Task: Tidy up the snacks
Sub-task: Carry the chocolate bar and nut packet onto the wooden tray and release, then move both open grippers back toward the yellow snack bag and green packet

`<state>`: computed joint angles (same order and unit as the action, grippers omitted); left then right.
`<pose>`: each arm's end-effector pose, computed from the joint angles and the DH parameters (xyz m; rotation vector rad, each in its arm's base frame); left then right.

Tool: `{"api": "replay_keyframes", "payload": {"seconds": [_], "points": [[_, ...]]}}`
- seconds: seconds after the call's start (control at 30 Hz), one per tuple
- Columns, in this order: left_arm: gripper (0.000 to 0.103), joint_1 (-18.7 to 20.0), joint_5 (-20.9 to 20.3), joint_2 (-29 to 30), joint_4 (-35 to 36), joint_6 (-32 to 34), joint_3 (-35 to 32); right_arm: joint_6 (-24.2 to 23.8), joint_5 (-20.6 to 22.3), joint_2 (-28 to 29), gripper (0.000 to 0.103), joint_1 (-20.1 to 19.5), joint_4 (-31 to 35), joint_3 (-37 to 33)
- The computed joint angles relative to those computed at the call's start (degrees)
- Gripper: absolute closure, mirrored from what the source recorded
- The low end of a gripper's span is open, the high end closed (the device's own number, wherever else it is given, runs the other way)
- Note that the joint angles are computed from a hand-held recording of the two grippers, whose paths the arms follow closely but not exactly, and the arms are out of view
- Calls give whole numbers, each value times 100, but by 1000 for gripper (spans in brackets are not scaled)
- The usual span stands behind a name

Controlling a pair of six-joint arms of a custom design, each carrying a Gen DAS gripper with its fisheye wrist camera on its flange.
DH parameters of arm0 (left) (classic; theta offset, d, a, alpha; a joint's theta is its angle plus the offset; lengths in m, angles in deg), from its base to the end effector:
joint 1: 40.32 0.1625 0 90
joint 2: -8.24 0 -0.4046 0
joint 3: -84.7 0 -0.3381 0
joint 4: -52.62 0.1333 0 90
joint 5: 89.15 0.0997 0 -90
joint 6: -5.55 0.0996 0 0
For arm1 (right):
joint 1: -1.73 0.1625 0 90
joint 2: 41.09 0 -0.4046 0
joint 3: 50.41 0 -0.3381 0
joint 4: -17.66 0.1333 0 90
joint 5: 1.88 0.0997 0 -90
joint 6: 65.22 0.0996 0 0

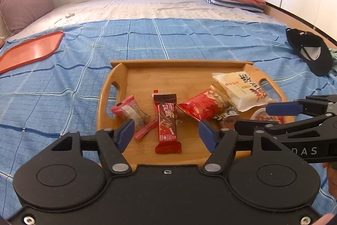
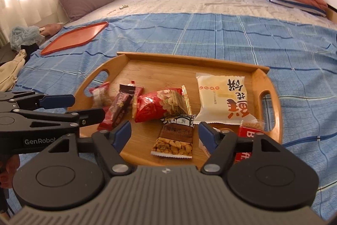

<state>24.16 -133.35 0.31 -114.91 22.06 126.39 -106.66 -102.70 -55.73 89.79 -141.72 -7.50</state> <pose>-0.1607 -0.8118 0.0493 0.4470 2.2198 -0.9681 0.0865 -0.8321 0.0965 0.7887 -2.4689 0.8118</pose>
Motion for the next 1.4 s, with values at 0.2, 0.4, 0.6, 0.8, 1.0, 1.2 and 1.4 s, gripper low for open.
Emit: {"api": "replay_keyframes", "payload": {"seconds": [0.2,0.4,0.6,0.8,1.0,1.2,1.4], "points": [[28,-168,20,-528,-682,94,1160,-385,167,-575,17,24,-646,1087],[27,-334,57,-950,-1262,171,2197,-628,376,-1116,14,-1,-1215,2088],[24,-475,22,-1257,-1746,176,3047,-896,576,-1550,12,-91,-1797,3026],[24,-548,-11,-1550,-1955,-99,3825,-1098,728,-1873,11,-234,-2249,3807],[24,-606,125,-1588,-2478,19,4297,-1162,732,-2023,11,-397,-2550,4320],[24,-608,182,-1479,-2835,94,4508,-1078,733,-2050,11,-561,-2714,4615],[24,-540,248,-1278,-2896,52,4461,-905,731,-1931,11,-678,-3225,4823]]}}
